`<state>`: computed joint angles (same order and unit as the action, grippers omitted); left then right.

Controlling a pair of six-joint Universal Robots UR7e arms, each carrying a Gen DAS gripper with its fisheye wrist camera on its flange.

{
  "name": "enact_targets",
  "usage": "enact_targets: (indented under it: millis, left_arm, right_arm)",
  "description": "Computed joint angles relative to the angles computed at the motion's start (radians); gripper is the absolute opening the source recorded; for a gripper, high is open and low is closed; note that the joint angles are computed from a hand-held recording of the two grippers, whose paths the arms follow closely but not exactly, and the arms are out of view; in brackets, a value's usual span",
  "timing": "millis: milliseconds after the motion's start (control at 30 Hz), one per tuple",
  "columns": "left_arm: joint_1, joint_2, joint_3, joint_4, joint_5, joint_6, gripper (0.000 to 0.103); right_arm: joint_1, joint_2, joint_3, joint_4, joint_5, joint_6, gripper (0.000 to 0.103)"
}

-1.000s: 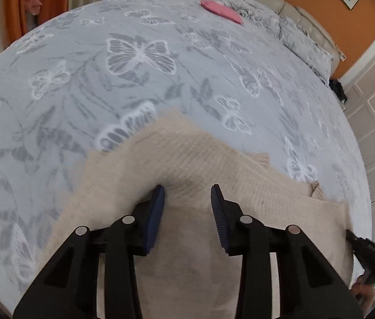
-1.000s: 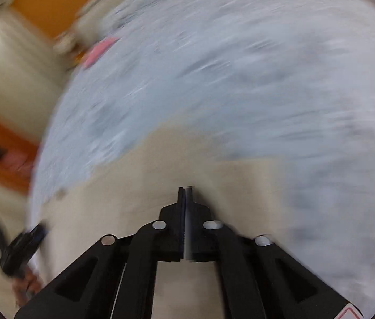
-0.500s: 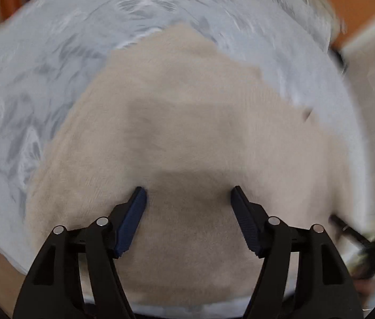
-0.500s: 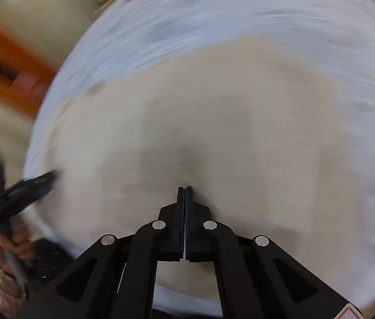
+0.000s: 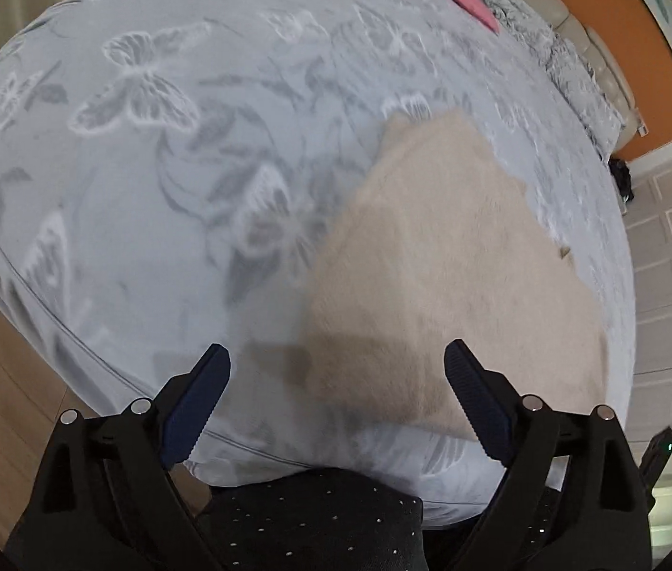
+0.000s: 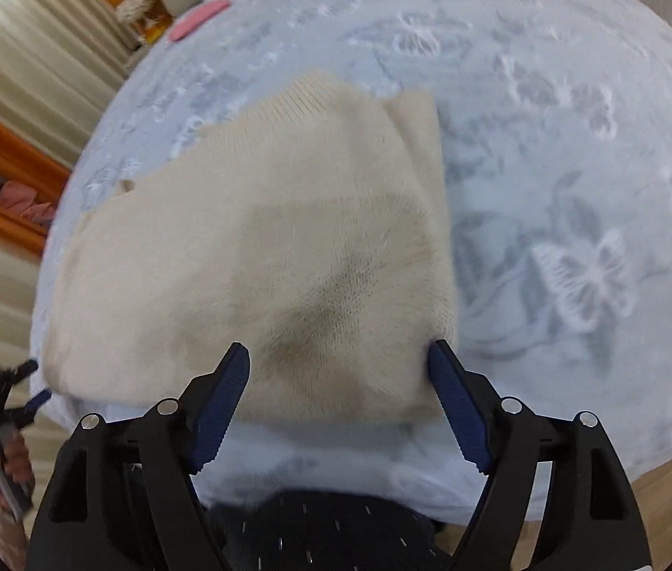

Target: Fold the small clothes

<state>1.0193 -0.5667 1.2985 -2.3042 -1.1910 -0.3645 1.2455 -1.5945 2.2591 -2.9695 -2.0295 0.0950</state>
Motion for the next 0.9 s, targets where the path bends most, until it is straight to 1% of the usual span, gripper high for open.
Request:
enact_targets:
  millis: [33, 67, 100, 133, 167, 200, 233, 300, 333, 367, 400, 433, 467, 500, 533, 567, 600, 633, 700, 733, 800, 833, 867, 900]
  left_arm:
    - [-0.008, 0.016, 0.004, -0.020, 0.005, 0.045, 0.074]
    - [-0.014, 0.036, -0.007, -0.006, 0.021, 0.087, 0.058]
    - [-0.017, 0.059, -0.039, 0.047, 0.037, 0.087, 0.041]
    - [-0.012, 0.071, -0.055, 0.073, 0.039, 0.050, 0.039]
    - [-0.007, 0.064, -0.046, 0.057, 0.031, 0.035, 0.037]
    - [-0.003, 0.062, -0.044, 0.055, 0.027, 0.023, 0.036]
    - [0.000, 0.060, -0.044, 0.056, 0.030, 0.016, 0.036]
    - [-0.001, 0.059, -0.038, 0.056, 0.039, 0.021, 0.038]
    - [-0.010, 0.056, -0.037, 0.069, 0.054, 0.011, 0.041]
    - [-0.023, 0.050, -0.036, 0.090, 0.083, -0.007, 0.042]
    - [-0.051, 0.032, -0.021, 0.089, 0.133, -0.017, 0.040]
    - [-0.066, 0.009, 0.003, 0.047, 0.155, 0.014, 0.042]
    - [-0.081, -0.003, 0.023, -0.015, 0.166, 0.060, 0.045]
    - [-0.107, -0.004, 0.031, -0.081, 0.179, 0.117, 0.053]
    - [-0.122, 0.006, 0.020, -0.110, 0.187, 0.151, 0.057]
    - [-0.134, 0.023, 0.000, -0.127, 0.184, 0.181, 0.058]
    - [-0.142, 0.052, -0.035, -0.130, 0.167, 0.207, 0.059]
    - [-0.148, 0.100, -0.093, -0.111, 0.150, 0.229, 0.059]
    - [-0.153, 0.187, -0.194, -0.055, 0.138, 0.246, 0.059]
    - [-0.151, 0.249, -0.268, 0.010, 0.152, 0.244, 0.059]
    - [-0.144, 0.341, -0.375, 0.137, 0.199, 0.196, 0.059]
    - [-0.142, 0.367, -0.402, 0.161, 0.213, 0.178, 0.061]
    - [-0.135, 0.371, -0.392, 0.144, 0.220, 0.172, 0.063]
    - [-0.129, 0.354, -0.355, 0.088, 0.210, 0.183, 0.066]
  right_arm:
    - [0.005, 0.019, -0.007, -0.013, -0.009, -0.004, 0.027]
    - [0.005, 0.020, -0.016, -0.003, -0.006, -0.005, 0.011]
    - [-0.002, 0.007, -0.017, 0.006, 0.010, -0.001, 0.010]
    - [-0.008, -0.012, -0.008, -0.008, 0.006, -0.011, 0.009]
    - [-0.016, -0.039, 0.007, -0.011, -0.014, -0.022, 0.009]
    - [-0.039, -0.054, 0.018, -0.007, -0.013, -0.030, 0.008]
    - [-0.083, -0.068, 0.032, -0.003, 0.021, -0.039, 0.007]
    - [-0.124, -0.082, 0.052, -0.018, 0.072, -0.050, 0.016]
    - [-0.120, -0.086, 0.051, -0.014, 0.080, -0.041, 0.022]
    - [-0.102, -0.089, 0.046, -0.005, 0.072, -0.024, 0.024]
    - [-0.070, -0.087, 0.042, -0.016, 0.030, -0.006, 0.025]
    - [-0.012, -0.068, 0.033, -0.054, -0.055, 0.002, 0.031]
    - [0.033, -0.053, 0.024, -0.094, -0.105, -0.016, 0.031]
    - [0.065, -0.033, 0.009, -0.132, -0.118, -0.040, 0.031]
    - [0.093, -0.004, -0.025, -0.148, -0.089, -0.060, 0.031]
    - [0.105, 0.020, -0.056, -0.133, -0.044, -0.074, 0.031]
    - [0.115, 0.044, -0.082, -0.116, -0.018, -0.079, 0.031]
    - [0.135, 0.110, -0.140, -0.091, 0.025, -0.094, 0.030]
    - [0.158, 0.199, -0.211, -0.055, 0.058, -0.117, 0.030]
    - [0.167, 0.264, -0.262, -0.018, 0.073, -0.130, 0.030]
    - [0.170, 0.371, -0.344, 0.055, 0.081, -0.161, 0.030]
    - [0.169, 0.399, -0.364, 0.074, 0.067, -0.177, 0.023]
    - [0.163, 0.422, -0.384, 0.089, 0.032, -0.202, 0.019]
    - [0.154, 0.430, -0.388, 0.082, 0.002, -0.225, 0.015]
